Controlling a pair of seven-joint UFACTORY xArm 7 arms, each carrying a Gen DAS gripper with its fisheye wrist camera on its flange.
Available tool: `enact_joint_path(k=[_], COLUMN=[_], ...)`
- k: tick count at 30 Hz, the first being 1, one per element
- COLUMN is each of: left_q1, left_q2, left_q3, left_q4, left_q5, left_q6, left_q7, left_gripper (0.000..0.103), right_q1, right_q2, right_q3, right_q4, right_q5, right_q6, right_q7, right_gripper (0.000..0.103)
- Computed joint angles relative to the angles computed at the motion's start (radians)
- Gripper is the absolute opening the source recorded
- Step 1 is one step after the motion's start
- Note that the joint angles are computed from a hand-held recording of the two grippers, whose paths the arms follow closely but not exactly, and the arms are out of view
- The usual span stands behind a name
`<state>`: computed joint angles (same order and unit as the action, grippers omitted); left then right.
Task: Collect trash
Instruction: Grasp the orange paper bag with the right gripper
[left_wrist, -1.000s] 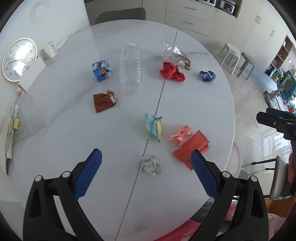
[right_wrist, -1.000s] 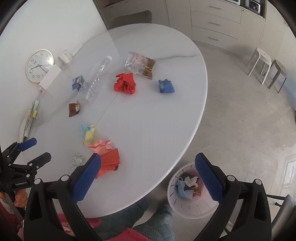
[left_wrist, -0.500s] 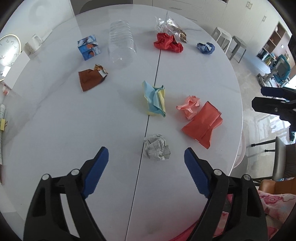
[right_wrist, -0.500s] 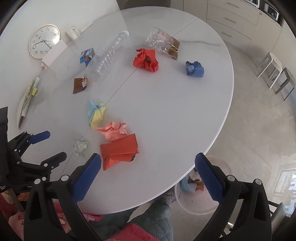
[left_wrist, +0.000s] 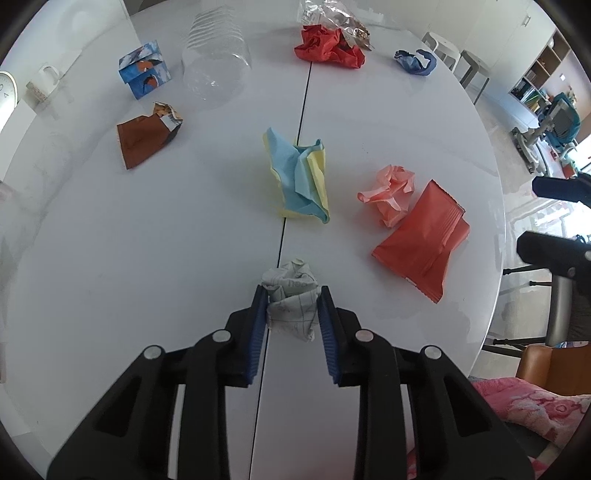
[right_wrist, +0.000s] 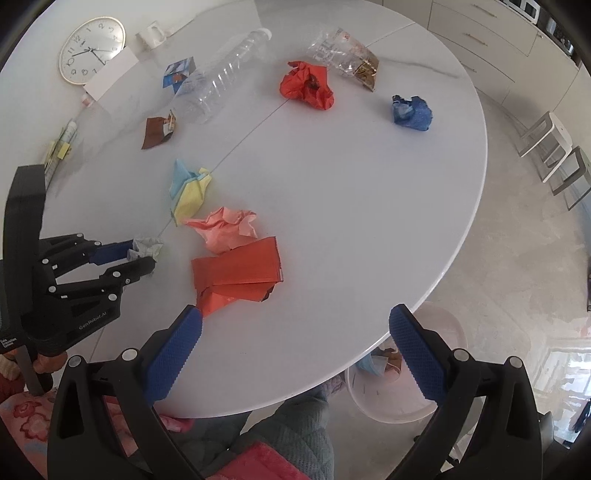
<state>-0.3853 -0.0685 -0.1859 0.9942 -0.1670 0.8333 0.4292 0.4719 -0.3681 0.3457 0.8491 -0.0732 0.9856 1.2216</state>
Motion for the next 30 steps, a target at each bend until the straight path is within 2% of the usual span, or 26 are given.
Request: enact_joint_path(k=[7, 11, 17, 22, 25, 26, 28, 30], left_q1=[0.023, 0.03, 0.048, 0.06, 0.067, 0.069, 0.072, 0.071], left_q2=[-0.027, -0.037, -0.033, -0.013, -0.008, -0.007, -0.008, -0.01], left_q3=[0.024, 0.035, 0.051, 0.05, 0.05, 0.05, 0.048, 0.046], left_q4=[0.009, 0.015, 0.038, 0.055, 0.057, 0.057, 0.056, 0.054], left_q5=[-0.06, -0.096, -0.142, -0.151, -0.156, -0.157, -0.153, -0.152], left_q6=[0.017, 0.028, 0.075, 0.086, 0.089, 0.09, 0.087, 0.084], left_q7=[0.006, 0.051, 0.148, 0.182, 0.186, 0.186, 0.183, 0.178], left_gripper=[0.027, 0.028, 0.028, 0.028, 0.028, 0.028, 0.028, 0.028], right_q1=[0.012, 0.012, 0.03, 0.063, 0.079, 0.081, 0.083, 0.083], right_q2=[0.084, 0.143, 0.248, 0.323, 0.335, 0.333, 0.324, 0.307], right_q3=[-0.015, -0.015, -0.016, -0.031, -0.038, -0.041, -0.046, -0.048], right_q4=[0.01, 0.051, 0.139, 0.19, 0.189, 0.181, 0.168, 0.155], right_q5=[0.054, 0.038, -0.059, -0.114, -0.154, -0.154, -0.154, -0.155], right_q6=[-0.123, -0.131, -0.062, -0.012, -0.019, -0.031, -0.04, -0.04], right_q7=[0.016, 0.053, 0.049, -0.013, -0.015, -0.015, -0.012, -0.011], right_gripper=[0.101, 0.101, 0.101, 0.101, 0.1, 0.099, 0.085, 0.08])
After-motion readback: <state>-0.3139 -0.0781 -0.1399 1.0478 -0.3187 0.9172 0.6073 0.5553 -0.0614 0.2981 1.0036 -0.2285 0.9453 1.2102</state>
